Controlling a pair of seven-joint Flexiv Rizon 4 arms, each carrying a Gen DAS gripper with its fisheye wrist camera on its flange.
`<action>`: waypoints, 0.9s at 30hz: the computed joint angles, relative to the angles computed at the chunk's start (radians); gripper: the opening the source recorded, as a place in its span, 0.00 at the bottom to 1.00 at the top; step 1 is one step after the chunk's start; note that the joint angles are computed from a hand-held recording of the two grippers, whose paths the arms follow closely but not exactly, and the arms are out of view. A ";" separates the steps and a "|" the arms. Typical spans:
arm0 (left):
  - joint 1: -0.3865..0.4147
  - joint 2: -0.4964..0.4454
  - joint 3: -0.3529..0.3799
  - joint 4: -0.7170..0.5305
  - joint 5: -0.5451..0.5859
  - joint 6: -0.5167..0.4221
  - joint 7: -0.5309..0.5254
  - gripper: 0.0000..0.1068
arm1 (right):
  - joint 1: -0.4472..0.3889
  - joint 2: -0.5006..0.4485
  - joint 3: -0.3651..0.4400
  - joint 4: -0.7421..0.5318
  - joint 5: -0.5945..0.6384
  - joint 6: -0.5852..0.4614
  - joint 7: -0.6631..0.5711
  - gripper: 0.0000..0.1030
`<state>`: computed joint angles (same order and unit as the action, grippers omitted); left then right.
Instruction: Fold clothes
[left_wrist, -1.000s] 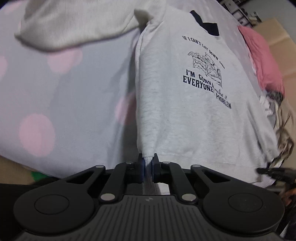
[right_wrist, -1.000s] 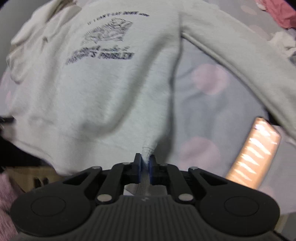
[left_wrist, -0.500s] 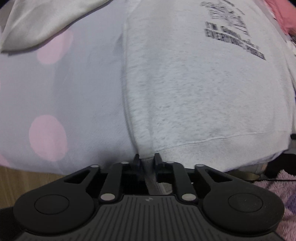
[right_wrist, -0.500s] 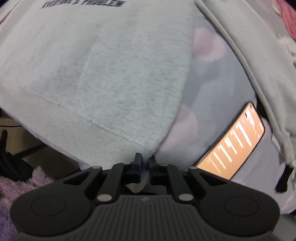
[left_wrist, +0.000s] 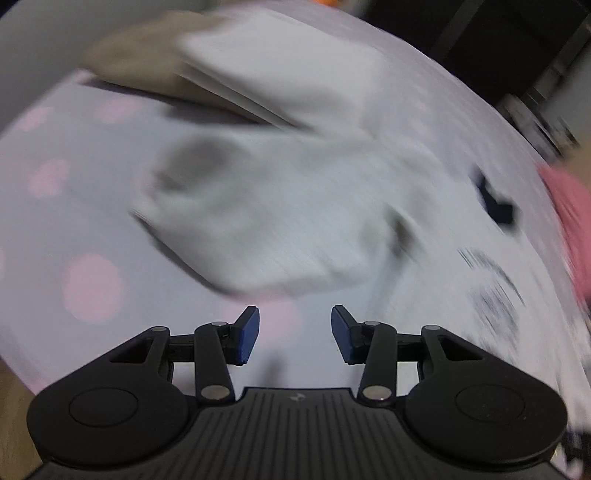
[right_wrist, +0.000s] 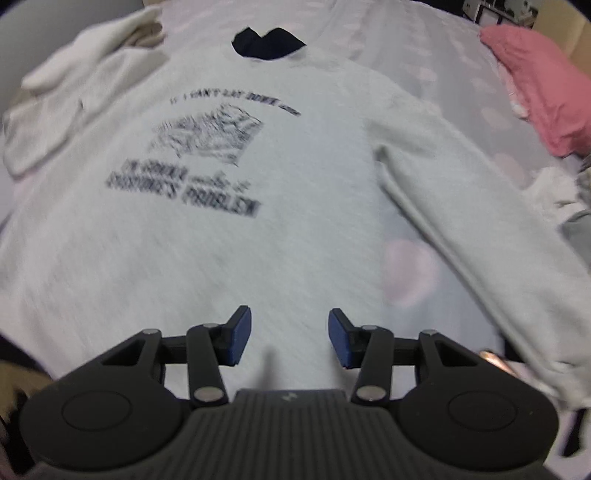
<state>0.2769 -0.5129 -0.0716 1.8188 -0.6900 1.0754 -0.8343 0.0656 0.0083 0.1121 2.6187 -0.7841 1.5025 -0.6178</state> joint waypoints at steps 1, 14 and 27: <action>-0.003 -0.030 0.011 -0.033 -0.001 0.021 -0.036 0.38 | -0.011 -0.031 -0.020 -0.013 -0.091 0.037 0.074 0.48; -0.040 -0.397 0.133 -0.470 0.224 0.020 -0.463 0.38 | 0.036 -0.207 -0.187 -0.164 -0.529 0.145 0.377 0.48; -0.035 -0.455 0.097 -0.490 0.362 0.176 -0.494 0.47 | 0.033 -0.287 -0.069 -0.207 -0.158 0.110 0.124 0.48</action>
